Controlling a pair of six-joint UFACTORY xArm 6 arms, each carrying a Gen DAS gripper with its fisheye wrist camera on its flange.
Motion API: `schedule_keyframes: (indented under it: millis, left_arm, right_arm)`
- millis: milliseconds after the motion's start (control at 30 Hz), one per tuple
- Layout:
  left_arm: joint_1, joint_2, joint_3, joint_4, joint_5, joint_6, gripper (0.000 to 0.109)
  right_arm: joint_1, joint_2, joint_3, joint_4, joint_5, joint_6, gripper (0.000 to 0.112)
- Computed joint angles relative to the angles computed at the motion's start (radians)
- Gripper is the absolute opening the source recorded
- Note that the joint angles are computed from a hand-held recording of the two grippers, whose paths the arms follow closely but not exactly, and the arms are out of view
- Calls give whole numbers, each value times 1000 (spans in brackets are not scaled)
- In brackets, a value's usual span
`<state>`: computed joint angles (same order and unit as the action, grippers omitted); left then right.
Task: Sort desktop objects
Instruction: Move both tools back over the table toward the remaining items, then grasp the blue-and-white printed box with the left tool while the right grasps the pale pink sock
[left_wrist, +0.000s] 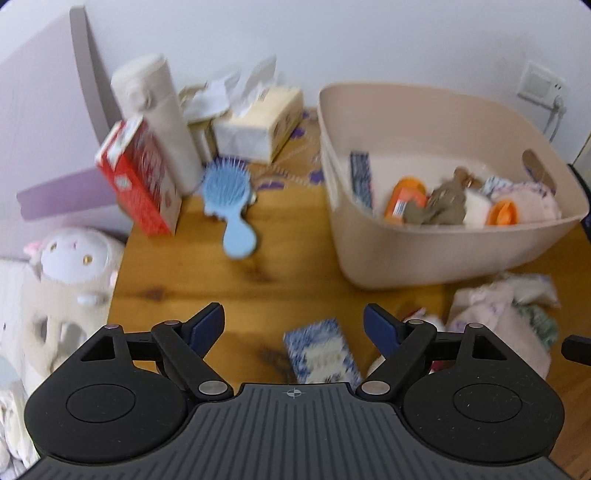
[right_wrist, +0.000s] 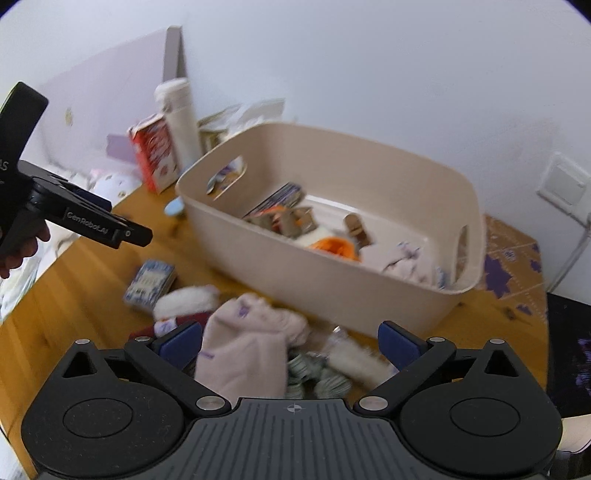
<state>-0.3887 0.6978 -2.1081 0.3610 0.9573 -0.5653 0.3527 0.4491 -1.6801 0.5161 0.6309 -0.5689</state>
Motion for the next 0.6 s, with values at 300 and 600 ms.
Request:
schedule_keyframes:
  millis: [300, 600]
  left_arm:
    - [18, -10, 81, -67, 11, -5, 84]
    - [20, 50, 17, -125, 35, 28, 84]
  right_arm:
    - [23, 50, -46, -34, 81, -12, 96]
    - [31, 123, -140, -76, 171, 4, 85]
